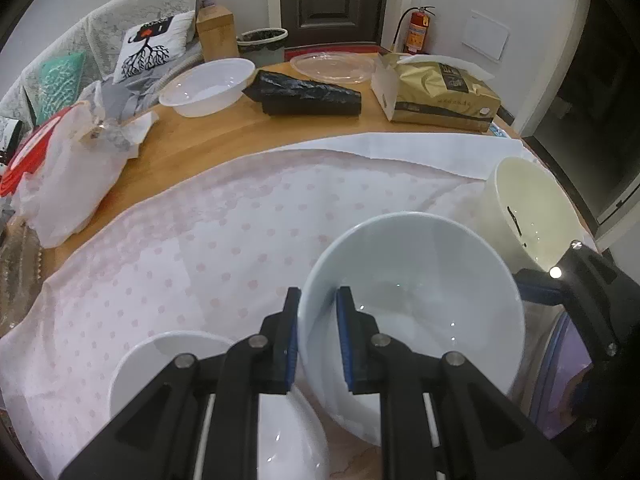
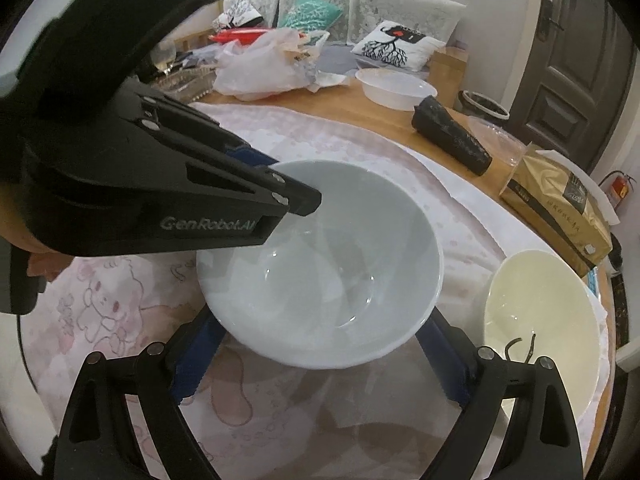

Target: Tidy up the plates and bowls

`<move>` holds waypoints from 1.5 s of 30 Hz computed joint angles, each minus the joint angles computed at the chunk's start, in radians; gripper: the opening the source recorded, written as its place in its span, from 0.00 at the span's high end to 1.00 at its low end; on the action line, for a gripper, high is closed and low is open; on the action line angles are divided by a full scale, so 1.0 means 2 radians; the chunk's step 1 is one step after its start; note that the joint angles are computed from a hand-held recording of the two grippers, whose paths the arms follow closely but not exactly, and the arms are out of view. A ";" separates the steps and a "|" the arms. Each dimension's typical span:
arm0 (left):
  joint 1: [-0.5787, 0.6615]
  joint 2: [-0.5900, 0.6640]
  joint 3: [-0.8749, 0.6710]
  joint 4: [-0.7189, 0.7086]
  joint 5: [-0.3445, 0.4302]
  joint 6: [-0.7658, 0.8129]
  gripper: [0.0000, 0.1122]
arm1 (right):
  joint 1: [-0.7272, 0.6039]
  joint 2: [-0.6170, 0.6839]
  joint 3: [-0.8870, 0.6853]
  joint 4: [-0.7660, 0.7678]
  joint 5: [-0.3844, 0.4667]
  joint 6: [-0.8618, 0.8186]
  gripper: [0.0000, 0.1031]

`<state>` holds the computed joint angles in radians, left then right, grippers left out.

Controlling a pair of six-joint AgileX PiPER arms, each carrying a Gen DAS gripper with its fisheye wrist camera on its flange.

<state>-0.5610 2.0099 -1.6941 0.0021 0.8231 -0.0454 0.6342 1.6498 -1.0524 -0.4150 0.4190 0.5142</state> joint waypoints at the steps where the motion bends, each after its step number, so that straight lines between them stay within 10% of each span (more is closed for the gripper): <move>1: 0.001 -0.005 0.004 -0.003 -0.002 0.000 0.87 | 0.004 -0.003 0.001 -0.015 0.001 0.013 0.12; 23: -0.048 -0.041 -0.057 0.036 0.035 -0.034 0.87 | 0.006 -0.099 0.045 -0.078 0.010 0.085 0.12; 45: -0.127 0.090 -0.302 0.071 0.150 -0.064 0.87 | -0.084 -0.194 0.106 0.014 0.018 -0.021 0.12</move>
